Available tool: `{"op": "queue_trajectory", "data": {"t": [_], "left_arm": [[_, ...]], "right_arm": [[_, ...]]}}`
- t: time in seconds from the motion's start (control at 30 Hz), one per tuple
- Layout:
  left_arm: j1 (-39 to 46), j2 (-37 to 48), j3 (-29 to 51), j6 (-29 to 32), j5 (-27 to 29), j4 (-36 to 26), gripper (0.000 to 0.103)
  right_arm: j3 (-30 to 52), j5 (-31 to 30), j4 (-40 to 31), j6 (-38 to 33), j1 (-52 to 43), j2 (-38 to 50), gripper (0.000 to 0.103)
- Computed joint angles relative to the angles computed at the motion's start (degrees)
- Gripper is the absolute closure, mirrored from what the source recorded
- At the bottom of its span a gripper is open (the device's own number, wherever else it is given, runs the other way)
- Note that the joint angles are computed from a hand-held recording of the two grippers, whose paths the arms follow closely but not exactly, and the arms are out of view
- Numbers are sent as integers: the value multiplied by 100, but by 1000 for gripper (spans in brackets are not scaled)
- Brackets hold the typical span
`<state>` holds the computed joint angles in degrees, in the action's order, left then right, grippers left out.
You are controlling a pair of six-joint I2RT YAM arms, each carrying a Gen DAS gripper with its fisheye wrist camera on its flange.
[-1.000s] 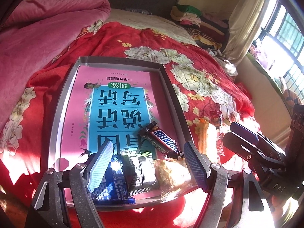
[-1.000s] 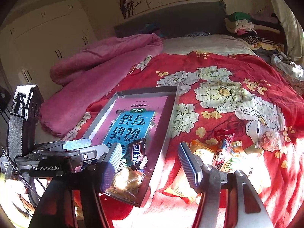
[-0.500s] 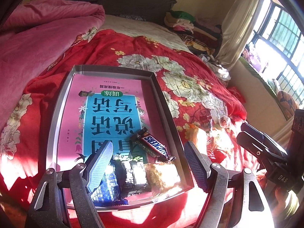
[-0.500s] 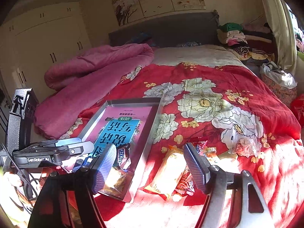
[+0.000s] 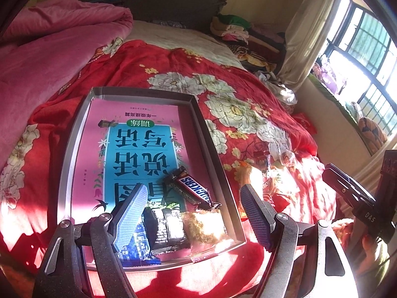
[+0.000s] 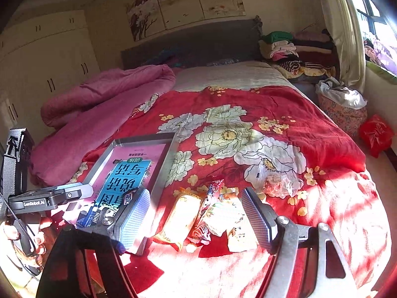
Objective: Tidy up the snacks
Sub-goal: 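Move both open tools from the tray over to the snack pile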
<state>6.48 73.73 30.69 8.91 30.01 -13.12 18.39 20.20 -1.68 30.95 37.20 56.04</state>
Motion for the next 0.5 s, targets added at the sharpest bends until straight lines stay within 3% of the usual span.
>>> {"op": "queue_trajectory", "data": {"t": [0.5], "left_arm": [[-612,-820,-195,-165,-91,-414,24]], "right_arm": [[-214,27,-335,34,-62,-475,27]]}}
